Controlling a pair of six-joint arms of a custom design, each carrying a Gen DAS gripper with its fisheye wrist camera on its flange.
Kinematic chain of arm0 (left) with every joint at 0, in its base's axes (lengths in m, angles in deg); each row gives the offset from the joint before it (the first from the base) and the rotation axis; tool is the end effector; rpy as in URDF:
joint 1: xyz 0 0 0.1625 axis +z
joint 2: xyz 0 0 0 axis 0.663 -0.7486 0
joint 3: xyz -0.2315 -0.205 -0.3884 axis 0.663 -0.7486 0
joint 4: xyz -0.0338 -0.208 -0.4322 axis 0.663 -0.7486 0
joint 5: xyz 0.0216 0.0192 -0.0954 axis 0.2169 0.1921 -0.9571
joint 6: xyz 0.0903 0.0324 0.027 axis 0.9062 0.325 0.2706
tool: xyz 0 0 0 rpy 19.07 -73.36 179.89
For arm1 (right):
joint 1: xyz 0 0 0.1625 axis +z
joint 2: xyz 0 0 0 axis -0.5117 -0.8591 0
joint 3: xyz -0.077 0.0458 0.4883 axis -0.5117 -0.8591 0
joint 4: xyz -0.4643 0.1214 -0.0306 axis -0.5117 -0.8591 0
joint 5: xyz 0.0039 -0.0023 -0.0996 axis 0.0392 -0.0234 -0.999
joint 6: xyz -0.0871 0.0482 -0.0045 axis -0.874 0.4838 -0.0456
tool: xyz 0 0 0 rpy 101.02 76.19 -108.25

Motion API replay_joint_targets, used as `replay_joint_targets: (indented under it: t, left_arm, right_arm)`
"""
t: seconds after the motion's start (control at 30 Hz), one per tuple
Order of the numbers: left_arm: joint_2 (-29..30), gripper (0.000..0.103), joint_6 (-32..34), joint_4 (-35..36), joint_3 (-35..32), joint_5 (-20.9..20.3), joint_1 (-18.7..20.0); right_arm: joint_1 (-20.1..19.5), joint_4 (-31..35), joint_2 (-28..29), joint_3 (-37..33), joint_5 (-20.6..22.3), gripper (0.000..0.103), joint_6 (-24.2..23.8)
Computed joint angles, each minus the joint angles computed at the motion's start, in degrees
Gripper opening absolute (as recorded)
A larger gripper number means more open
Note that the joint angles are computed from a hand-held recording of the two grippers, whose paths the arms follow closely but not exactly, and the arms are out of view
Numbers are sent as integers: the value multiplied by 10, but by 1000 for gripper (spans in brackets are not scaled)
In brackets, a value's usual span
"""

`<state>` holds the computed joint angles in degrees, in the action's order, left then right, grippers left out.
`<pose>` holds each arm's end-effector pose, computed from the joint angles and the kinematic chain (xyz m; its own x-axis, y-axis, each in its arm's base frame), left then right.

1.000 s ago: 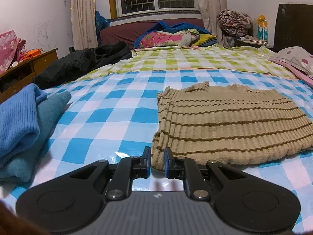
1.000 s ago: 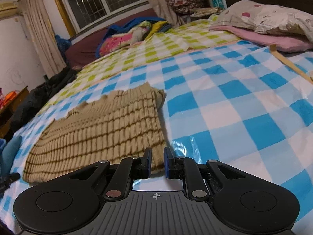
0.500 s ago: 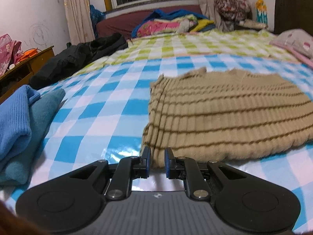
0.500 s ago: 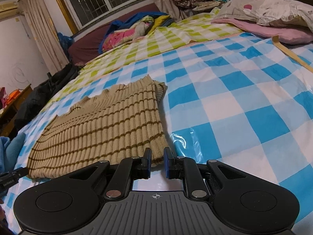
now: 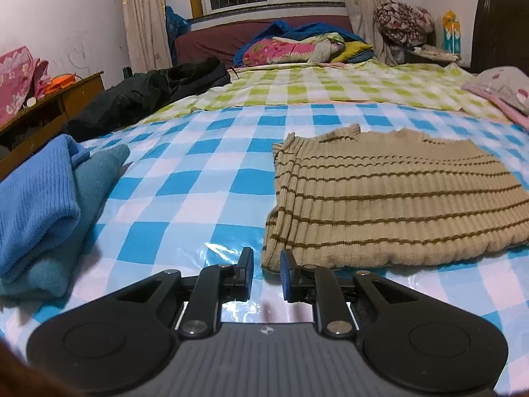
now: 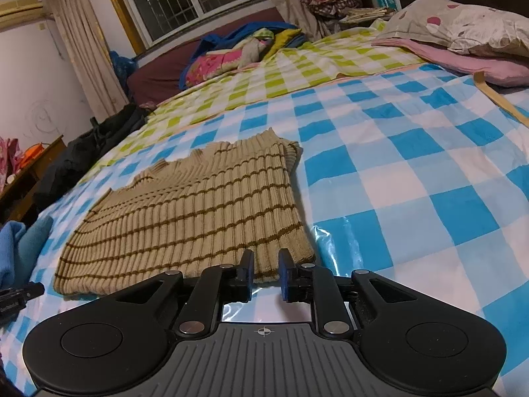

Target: Fold small clothes

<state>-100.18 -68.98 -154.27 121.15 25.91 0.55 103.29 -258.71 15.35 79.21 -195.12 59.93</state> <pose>-0.1922 -0.4510 0.0569 -0.5834 0.3825 -0.7164 0.7684 0.5455 -0.3345 0.0182 -0.2893 0.2169 -0.8220 0.4418 0.3593 -0.1456 0.4470 -0.8826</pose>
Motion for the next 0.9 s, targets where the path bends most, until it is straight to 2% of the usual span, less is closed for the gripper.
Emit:
replay_joint_targets:
  t: [0.3, 0.5, 0.9]
  left_arm:
    - [7, 27, -16, -5, -11, -36, 22]
    - [12, 28, 1, -32, -18, -58, 38]
    - [16, 30, 32, -18, -40, -106, 79]
  right_arm:
    - [19, -17, 22, -10, -16, 18, -8]
    - [44, -24, 34, -26, -40, 18, -20]
    - [109, 72, 32, -83, -124, 19, -27]
